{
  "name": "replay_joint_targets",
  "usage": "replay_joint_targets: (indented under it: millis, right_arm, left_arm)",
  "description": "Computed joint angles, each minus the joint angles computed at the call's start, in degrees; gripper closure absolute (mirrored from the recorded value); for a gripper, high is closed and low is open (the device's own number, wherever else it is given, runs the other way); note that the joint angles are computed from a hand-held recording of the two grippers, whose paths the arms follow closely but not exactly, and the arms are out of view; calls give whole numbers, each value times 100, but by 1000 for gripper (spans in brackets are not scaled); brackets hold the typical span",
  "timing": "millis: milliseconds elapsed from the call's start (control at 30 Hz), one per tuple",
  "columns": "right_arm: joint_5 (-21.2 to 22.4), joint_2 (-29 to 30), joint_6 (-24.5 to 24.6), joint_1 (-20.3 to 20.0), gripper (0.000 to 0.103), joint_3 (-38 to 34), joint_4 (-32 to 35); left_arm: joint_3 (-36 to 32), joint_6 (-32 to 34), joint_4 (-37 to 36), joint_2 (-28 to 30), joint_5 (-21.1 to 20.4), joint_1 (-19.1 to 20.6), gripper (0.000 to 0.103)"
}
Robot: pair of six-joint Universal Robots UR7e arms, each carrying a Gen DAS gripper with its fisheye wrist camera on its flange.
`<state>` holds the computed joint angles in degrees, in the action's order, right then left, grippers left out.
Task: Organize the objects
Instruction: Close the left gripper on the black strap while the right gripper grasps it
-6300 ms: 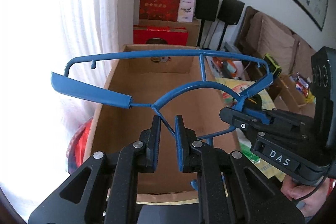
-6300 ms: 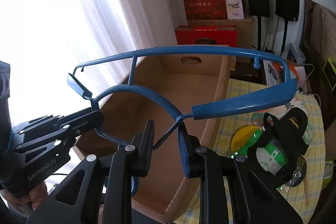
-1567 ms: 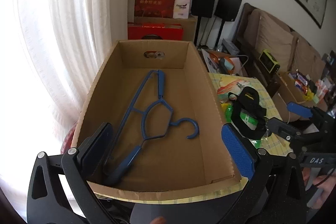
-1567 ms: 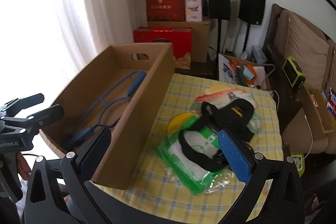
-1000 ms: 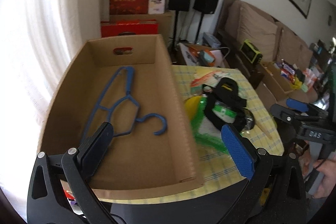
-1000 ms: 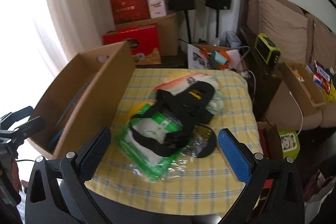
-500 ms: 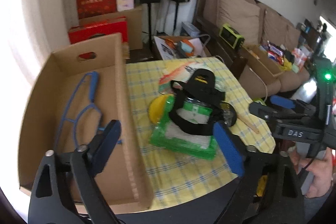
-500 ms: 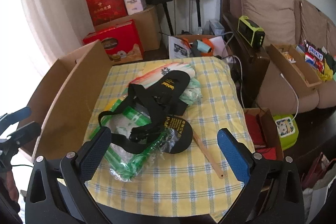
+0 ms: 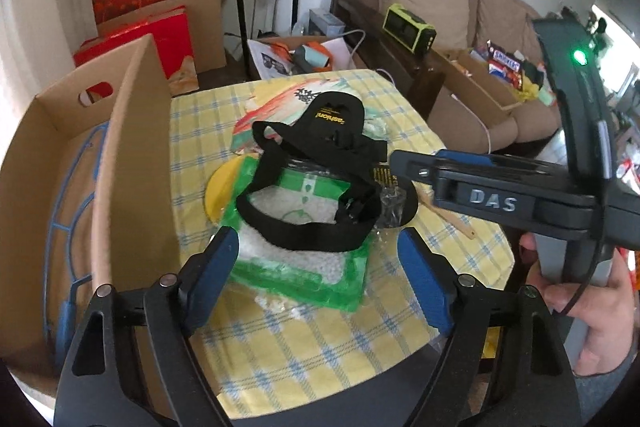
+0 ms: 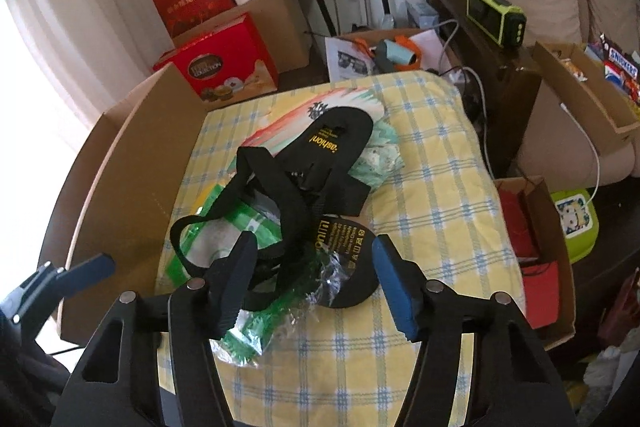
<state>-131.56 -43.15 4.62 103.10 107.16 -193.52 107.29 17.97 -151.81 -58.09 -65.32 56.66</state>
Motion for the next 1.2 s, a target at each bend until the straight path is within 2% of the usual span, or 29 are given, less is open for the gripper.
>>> replay_joint_targets:
  millis: [200,367,533,767,833,900,967,1067,1200]
  right_arm:
    - [138,104,2,-179,41,-241,261]
    - [343,207,-69,-305,41,-480,503]
    - [485,299,-160,-380,54,-654,697]
    - [630,361,-118,-498,64,-722,753]
    - [654,383,-185,-500,77,-731,734]
    - [680,405,-199,-504,84,-734,722]
    - [776,396,-207,-524,85,-685,597]
    - [1123,285,-92,-596,91,-522,383]
    - [1418,113,-3,-597,93,-316,143]
  left_arm:
    - [76,255,-528,352,187,-16,24]
    - [54,390,-759,571,20,88,24]
    - [19,437,-812,699,-60,127,25]
    - [-257,150,-348,822,-348,286,52]
    - [-297,135,-278,870,-338,315,60]
    - [-253,195,-408,880,-371,327,67]
    - [-284,165,-319,871,-466,344,83]
    - [-347,57,-168,859,-598,362,90]
    - [-279,96,-296,723,-786,350,91]
